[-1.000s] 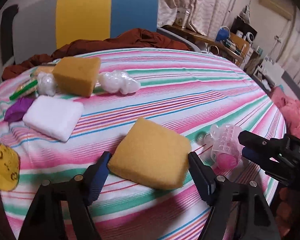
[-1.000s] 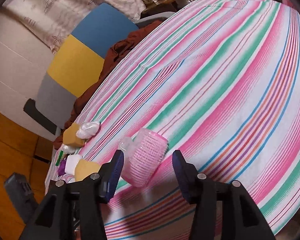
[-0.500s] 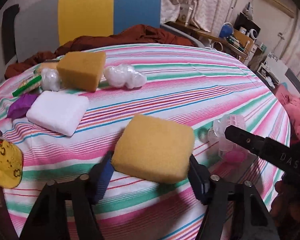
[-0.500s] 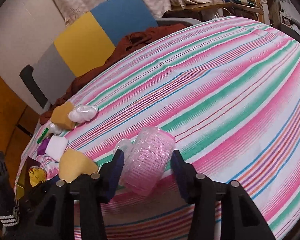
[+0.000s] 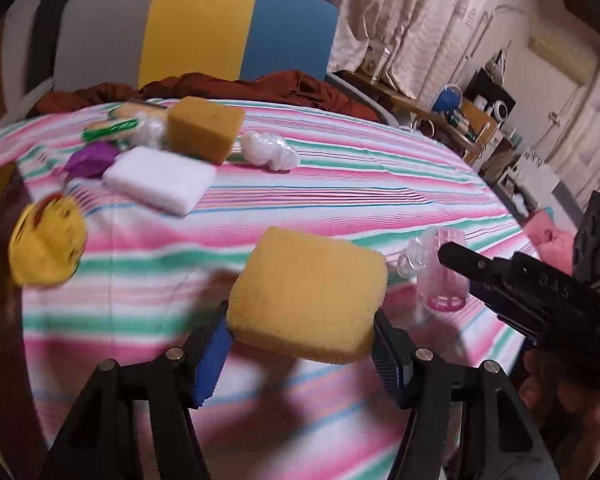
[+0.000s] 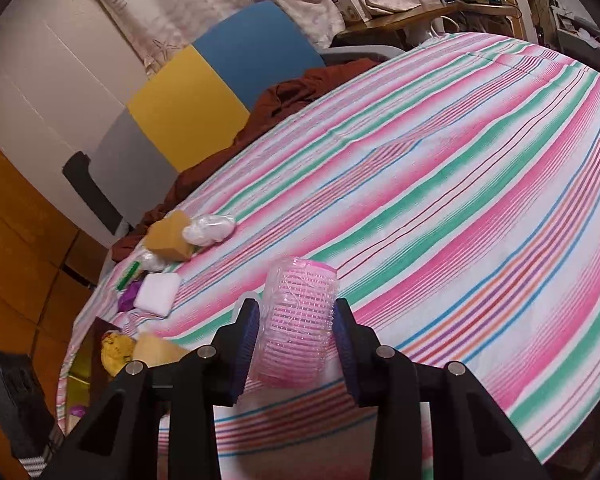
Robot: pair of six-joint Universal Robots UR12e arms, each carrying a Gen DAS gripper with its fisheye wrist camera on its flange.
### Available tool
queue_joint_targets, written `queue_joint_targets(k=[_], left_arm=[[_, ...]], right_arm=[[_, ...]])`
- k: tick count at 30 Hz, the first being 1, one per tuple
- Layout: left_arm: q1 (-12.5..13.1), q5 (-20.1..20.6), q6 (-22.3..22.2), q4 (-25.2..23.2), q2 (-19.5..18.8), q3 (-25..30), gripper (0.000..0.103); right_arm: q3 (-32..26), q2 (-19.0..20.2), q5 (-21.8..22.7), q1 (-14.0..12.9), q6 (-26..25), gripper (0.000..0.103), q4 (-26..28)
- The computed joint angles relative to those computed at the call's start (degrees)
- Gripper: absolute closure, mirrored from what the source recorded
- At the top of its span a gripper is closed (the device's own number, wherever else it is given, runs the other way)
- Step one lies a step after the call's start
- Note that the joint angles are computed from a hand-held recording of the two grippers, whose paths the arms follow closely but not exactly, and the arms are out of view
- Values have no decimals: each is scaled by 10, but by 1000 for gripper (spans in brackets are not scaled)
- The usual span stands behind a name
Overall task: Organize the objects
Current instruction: 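Grasp and lift the orange sponge with the left tool while the right holds the roller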
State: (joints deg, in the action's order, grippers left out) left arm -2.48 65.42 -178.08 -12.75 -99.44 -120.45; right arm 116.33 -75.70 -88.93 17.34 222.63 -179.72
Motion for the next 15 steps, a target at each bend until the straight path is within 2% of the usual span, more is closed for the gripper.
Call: queue_joint_targets(k=[7, 15], left_arm=[[38, -32, -21, 40, 48, -41, 38], [101, -32, -63, 56, 85, -62, 38]], right_arm=[[-19, -1, 21, 27, -33, 66, -11], [-64, 21, 64, 66, -75, 66, -9]])
